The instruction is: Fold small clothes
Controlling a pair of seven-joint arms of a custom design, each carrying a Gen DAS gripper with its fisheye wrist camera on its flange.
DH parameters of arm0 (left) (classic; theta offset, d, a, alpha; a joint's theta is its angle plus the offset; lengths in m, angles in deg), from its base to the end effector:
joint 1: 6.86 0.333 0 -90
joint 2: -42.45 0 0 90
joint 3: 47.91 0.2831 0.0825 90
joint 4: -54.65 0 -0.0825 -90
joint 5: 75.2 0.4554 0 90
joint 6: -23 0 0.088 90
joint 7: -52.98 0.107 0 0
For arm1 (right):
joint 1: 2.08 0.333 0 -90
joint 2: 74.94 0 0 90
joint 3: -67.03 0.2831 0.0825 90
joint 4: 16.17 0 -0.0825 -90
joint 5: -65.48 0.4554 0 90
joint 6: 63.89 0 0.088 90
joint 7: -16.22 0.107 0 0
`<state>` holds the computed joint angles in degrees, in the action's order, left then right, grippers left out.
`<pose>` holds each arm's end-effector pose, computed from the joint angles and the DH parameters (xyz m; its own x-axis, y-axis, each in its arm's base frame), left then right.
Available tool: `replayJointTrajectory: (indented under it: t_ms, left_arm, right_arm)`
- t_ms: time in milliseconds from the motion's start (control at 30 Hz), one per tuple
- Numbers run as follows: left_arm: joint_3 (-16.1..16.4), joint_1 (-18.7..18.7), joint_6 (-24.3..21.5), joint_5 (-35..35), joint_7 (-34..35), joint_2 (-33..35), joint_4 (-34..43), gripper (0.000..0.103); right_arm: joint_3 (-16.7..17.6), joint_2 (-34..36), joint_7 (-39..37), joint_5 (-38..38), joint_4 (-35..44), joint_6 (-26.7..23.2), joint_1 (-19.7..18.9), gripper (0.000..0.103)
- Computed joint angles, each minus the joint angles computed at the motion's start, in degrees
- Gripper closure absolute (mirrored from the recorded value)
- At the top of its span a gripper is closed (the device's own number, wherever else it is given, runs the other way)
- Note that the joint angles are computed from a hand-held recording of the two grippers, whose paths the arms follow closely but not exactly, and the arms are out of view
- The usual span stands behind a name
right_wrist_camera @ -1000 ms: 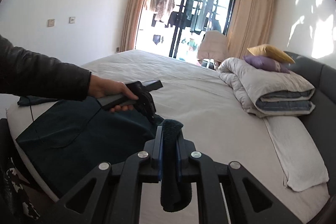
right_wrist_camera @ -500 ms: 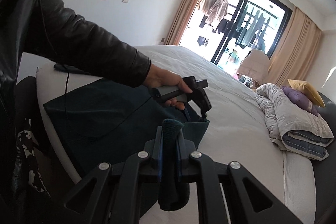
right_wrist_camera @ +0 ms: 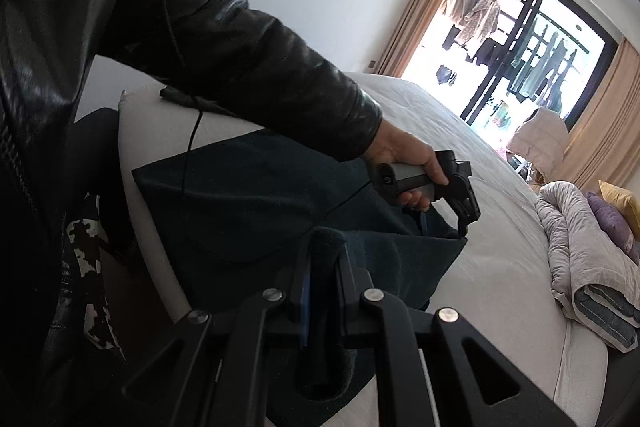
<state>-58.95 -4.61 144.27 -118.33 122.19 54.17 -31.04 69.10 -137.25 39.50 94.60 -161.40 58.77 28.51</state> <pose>0.7136 -0.1298 0.5702 0.3149 -0.5809 0.7506 -0.8857 -0.4640 0.0125 0.2947 0.2174 0.6540 0.9299 -0.1043 0.3526 0.1616 -0.7454 -0.6468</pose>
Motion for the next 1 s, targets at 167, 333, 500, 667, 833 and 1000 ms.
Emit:
replayJointTrajectory:
  t_ms: [167,333,500,667,833,1000]
  left_arm:
    - [0.2,0.1,-3.8,3.5,-1.1,1.8,3.2,0.028]
    - [-0.1,-0.1,-6.0,5.9,-3.0,4.3,6.5,0.028]
    - [-0.9,0.5,-1.4,4.0,-0.5,3.1,6.2,0.028]
    - [-0.6,-0.9,-8.0,12.5,-2.3,6.8,13.3,0.028]
    - [-0.1,-2.5,-13.6,21.9,-5.5,7.4,14.5,0.028]
    - [0.4,-1.4,-12.1,22.1,-4.8,3.3,8.1,0.028]
  right_arm:
    - [0.6,-0.6,0.4,-0.3,-0.7,-1.1,0.6,0.092]
    - [0.4,-0.6,-0.1,-0.7,-0.7,-2.0,0.7,0.092]
    - [-0.4,0.8,-0.2,-0.9,0.2,-5.9,0.2,0.092]
    - [-0.5,1.7,-0.5,0.3,0.5,-8.0,0.2,0.092]
    - [0.5,1.7,0.0,0.1,0.3,-7.8,-0.8,0.092]
    - [0.9,1.6,0.1,-1.7,0.4,-8.3,-1.8,0.092]
